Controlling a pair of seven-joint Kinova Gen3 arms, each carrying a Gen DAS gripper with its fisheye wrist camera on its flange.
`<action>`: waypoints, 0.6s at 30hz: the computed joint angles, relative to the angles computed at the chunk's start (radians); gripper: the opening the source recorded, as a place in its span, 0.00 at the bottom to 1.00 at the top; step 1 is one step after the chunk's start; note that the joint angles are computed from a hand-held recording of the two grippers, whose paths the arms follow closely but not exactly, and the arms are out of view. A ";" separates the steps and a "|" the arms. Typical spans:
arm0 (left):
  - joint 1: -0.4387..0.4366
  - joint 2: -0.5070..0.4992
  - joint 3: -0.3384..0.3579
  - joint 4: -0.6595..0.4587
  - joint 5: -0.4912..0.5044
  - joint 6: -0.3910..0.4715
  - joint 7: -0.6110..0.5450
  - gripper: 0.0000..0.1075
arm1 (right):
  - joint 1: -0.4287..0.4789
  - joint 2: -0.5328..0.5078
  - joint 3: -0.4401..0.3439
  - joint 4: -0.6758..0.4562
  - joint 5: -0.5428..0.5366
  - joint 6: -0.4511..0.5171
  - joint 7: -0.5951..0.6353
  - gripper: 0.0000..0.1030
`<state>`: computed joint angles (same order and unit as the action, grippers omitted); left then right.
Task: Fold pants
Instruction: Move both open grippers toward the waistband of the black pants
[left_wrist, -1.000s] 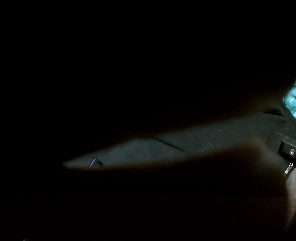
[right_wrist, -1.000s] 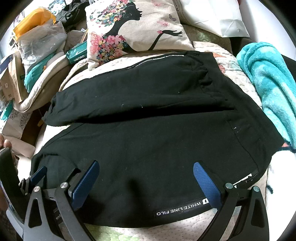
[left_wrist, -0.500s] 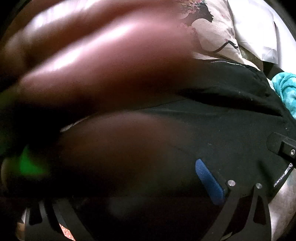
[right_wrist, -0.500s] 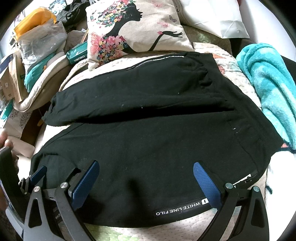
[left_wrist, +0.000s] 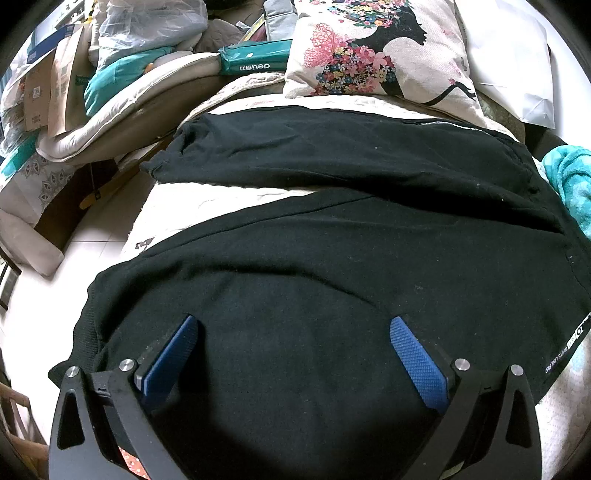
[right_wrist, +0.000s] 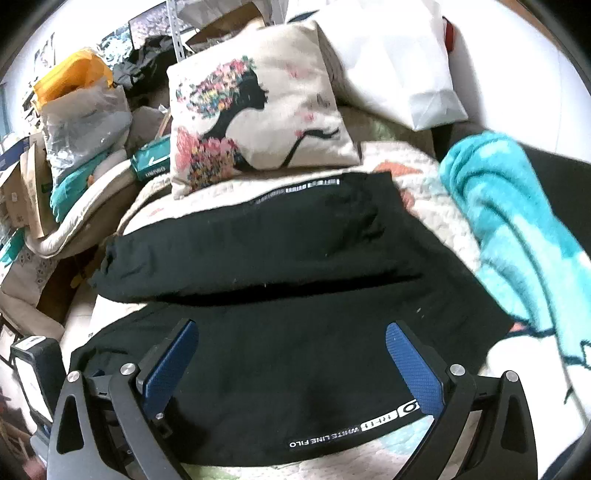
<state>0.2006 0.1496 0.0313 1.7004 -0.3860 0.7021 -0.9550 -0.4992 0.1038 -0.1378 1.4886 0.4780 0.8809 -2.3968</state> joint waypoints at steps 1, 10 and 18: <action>-0.001 0.000 0.000 0.000 0.000 0.000 -0.001 0.96 | -0.005 -0.003 -0.001 0.002 0.014 -0.001 -0.006 1.00; 0.056 -0.038 0.021 0.003 -0.066 0.090 0.150 0.96 | -0.023 -0.018 -0.017 0.011 0.079 -0.006 -0.024 1.00; 0.068 -0.043 0.045 0.010 -0.121 0.124 0.223 0.96 | -0.025 -0.023 -0.020 0.010 0.080 0.019 -0.020 1.00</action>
